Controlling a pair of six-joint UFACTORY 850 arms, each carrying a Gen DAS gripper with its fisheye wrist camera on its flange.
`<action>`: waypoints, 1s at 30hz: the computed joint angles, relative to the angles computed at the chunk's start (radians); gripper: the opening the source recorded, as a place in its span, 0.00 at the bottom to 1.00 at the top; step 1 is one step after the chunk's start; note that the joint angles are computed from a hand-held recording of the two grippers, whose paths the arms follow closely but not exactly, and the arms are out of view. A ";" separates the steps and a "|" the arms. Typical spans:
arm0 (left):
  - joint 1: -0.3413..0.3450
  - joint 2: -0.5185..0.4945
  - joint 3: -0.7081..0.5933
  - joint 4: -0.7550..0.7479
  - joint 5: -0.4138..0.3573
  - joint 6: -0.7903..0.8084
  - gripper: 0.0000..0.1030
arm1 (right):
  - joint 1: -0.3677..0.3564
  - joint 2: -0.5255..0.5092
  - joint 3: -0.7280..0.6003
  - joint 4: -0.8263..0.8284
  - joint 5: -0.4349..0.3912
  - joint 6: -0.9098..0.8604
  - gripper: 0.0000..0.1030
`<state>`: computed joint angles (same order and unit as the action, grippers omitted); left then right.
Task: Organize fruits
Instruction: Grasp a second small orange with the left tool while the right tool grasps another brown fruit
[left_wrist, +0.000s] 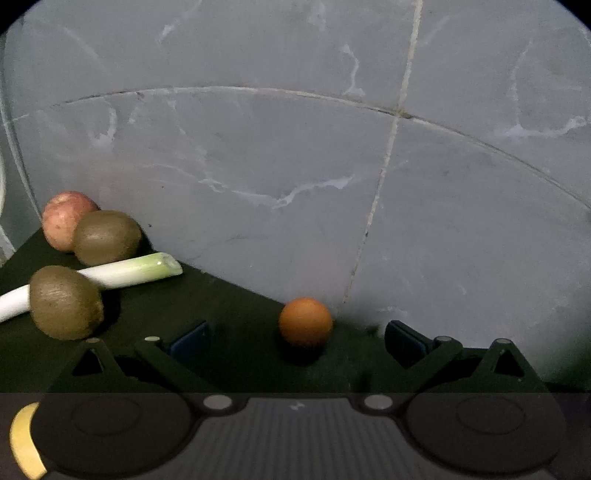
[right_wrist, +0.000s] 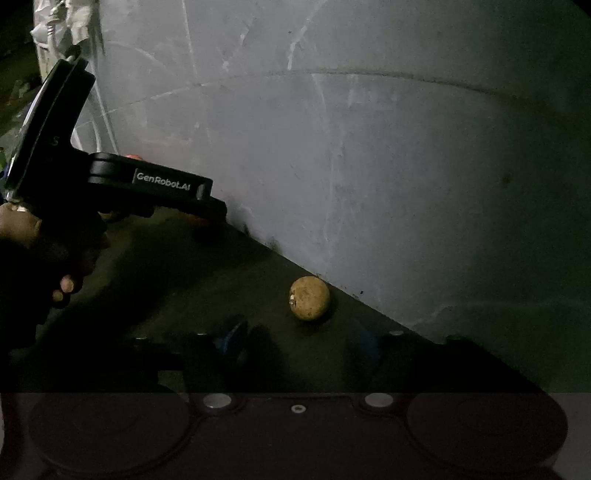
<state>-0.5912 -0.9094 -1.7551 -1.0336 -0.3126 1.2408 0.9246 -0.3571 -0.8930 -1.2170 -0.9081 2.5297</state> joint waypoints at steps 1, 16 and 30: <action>0.000 -0.006 -0.006 -0.014 -0.005 0.016 0.98 | 0.000 -0.005 -0.005 0.004 -0.004 0.001 0.59; -0.008 -0.038 0.005 -0.241 0.008 0.291 0.77 | -0.023 -0.057 -0.053 -0.016 -0.035 0.015 0.40; -0.016 -0.028 0.009 -0.205 0.027 0.212 0.36 | -0.018 -0.052 -0.046 -0.058 -0.008 0.020 0.27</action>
<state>-0.6070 -0.9373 -1.7460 -1.2387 -0.2859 1.4532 0.9064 -0.4092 -0.9387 -1.2746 -0.9166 2.5495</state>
